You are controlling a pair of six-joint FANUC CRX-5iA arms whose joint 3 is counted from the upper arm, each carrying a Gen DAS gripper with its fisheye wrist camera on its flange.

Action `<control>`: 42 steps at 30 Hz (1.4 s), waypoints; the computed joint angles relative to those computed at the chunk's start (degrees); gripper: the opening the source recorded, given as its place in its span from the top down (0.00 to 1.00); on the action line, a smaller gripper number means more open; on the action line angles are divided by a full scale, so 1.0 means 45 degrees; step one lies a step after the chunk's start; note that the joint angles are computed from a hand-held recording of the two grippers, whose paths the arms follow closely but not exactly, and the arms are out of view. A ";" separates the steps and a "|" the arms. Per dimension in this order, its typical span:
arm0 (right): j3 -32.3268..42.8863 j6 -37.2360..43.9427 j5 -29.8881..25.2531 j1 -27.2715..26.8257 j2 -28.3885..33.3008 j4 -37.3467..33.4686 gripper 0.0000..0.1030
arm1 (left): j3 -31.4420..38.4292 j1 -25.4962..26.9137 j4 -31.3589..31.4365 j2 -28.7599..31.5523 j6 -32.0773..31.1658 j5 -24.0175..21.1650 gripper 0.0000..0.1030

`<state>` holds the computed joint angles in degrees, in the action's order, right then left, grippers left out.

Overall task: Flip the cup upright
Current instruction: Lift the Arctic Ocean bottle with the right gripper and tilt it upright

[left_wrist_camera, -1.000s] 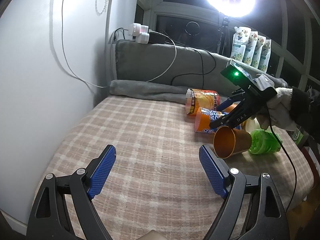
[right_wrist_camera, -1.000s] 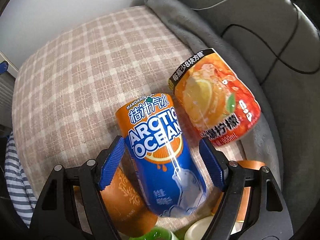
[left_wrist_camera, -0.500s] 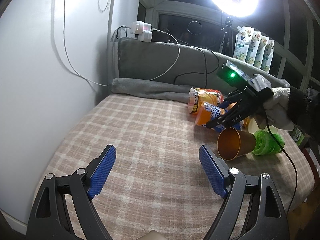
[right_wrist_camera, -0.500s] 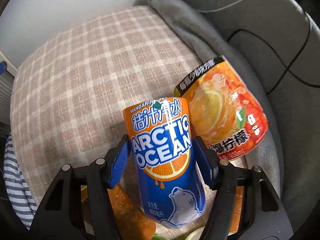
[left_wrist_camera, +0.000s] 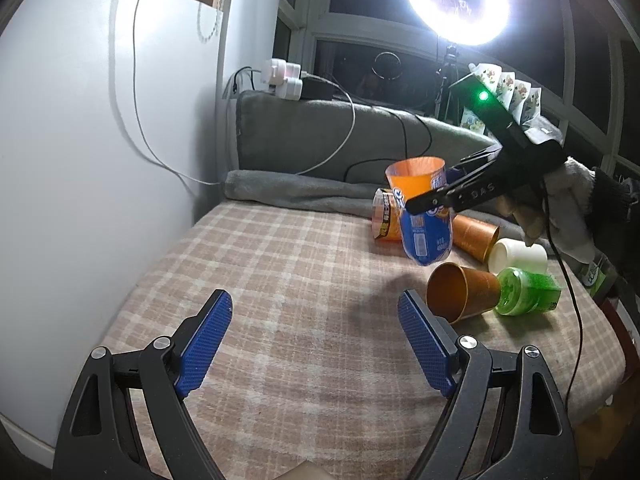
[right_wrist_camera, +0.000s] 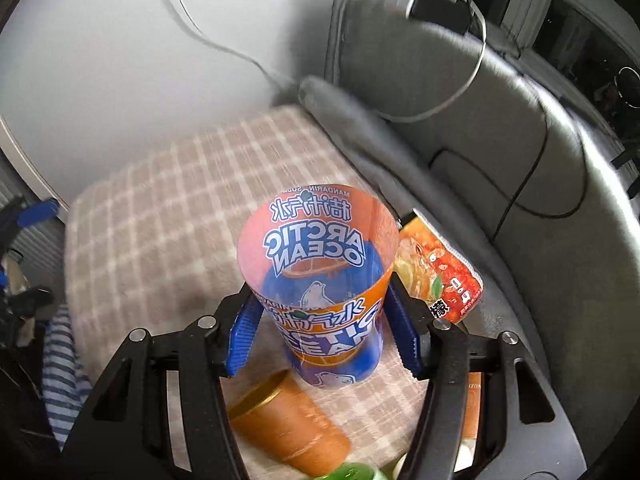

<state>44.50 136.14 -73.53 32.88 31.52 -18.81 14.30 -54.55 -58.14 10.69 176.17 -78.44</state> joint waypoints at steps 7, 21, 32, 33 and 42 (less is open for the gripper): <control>-0.1418 0.0025 -0.0112 -0.0532 -0.1743 -0.1335 0.41 | 0.0073 -0.0535 -0.0425 -0.0110 0.0169 -0.0322 0.18; -0.4031 -0.2952 -0.2252 -0.2658 -0.3911 -0.4421 0.41 | -0.0094 -0.1268 -0.0453 -0.0399 0.0221 0.0238 0.18; -0.4538 -0.5688 -0.3590 -0.4317 -0.2983 -0.5591 0.41 | -0.0324 -0.0726 0.0885 -0.0488 -0.0593 0.2351 0.18; -0.4592 -0.5766 -0.3526 -0.4366 -0.2935 -0.5549 0.41 | -0.0388 -0.0593 0.1109 -0.0517 -0.0686 0.2636 0.18; -0.4723 -0.5500 -0.2891 -0.4397 -0.2749 -0.5388 0.37 | -0.0132 0.0182 0.2427 -0.0094 -0.1659 0.3798 0.18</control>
